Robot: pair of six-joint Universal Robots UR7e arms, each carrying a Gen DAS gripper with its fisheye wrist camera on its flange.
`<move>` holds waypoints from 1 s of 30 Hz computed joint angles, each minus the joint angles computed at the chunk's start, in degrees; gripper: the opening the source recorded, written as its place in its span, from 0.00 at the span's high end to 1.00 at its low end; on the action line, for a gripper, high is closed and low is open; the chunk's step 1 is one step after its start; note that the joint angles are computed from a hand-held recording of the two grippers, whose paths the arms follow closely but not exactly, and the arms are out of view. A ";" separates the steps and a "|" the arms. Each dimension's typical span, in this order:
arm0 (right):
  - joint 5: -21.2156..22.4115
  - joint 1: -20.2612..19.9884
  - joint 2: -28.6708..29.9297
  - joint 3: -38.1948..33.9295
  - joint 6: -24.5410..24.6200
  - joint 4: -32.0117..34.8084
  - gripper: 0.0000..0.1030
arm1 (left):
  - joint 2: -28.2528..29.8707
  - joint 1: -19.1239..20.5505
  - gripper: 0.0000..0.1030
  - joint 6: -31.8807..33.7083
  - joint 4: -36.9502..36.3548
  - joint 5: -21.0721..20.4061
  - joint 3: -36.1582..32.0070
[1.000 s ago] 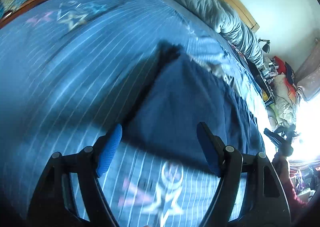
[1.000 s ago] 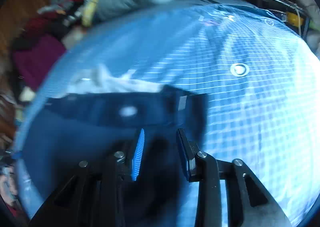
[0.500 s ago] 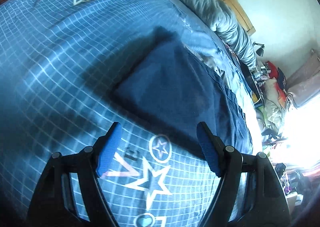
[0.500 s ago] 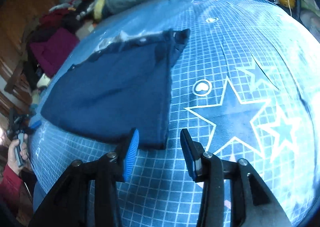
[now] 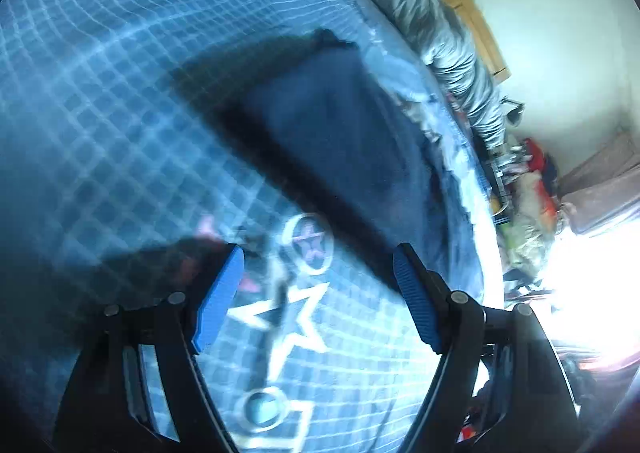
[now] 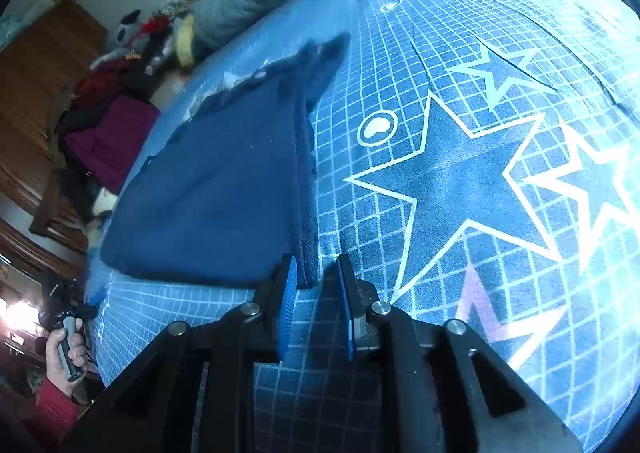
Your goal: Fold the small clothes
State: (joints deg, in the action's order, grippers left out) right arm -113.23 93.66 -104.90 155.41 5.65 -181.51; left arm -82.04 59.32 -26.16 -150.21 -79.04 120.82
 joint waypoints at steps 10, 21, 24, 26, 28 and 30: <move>-1.20 1.87 1.93 -0.79 -0.64 -0.91 0.66 | 10.96 1.49 0.20 -2.29 -23.82 2.57 -1.06; -15.64 20.58 8.36 -12.48 9.12 13.25 0.51 | 16.90 1.48 0.89 0.16 -26.05 6.53 -6.64; -15.13 23.47 14.46 -18.19 6.69 11.08 0.47 | 16.14 -2.92 0.94 7.04 -25.87 12.16 -6.20; -12.21 23.54 19.45 -22.41 3.45 8.32 0.32 | 15.90 -6.56 0.95 12.66 -26.03 14.48 -6.06; -6.47 22.26 24.92 -27.80 -0.18 6.71 0.24 | 16.08 -10.48 0.95 18.61 -26.47 16.26 -5.82; 0.87 20.60 30.57 -35.29 -2.71 9.86 0.24 | 16.16 -14.08 0.95 23.74 -27.16 16.89 -5.12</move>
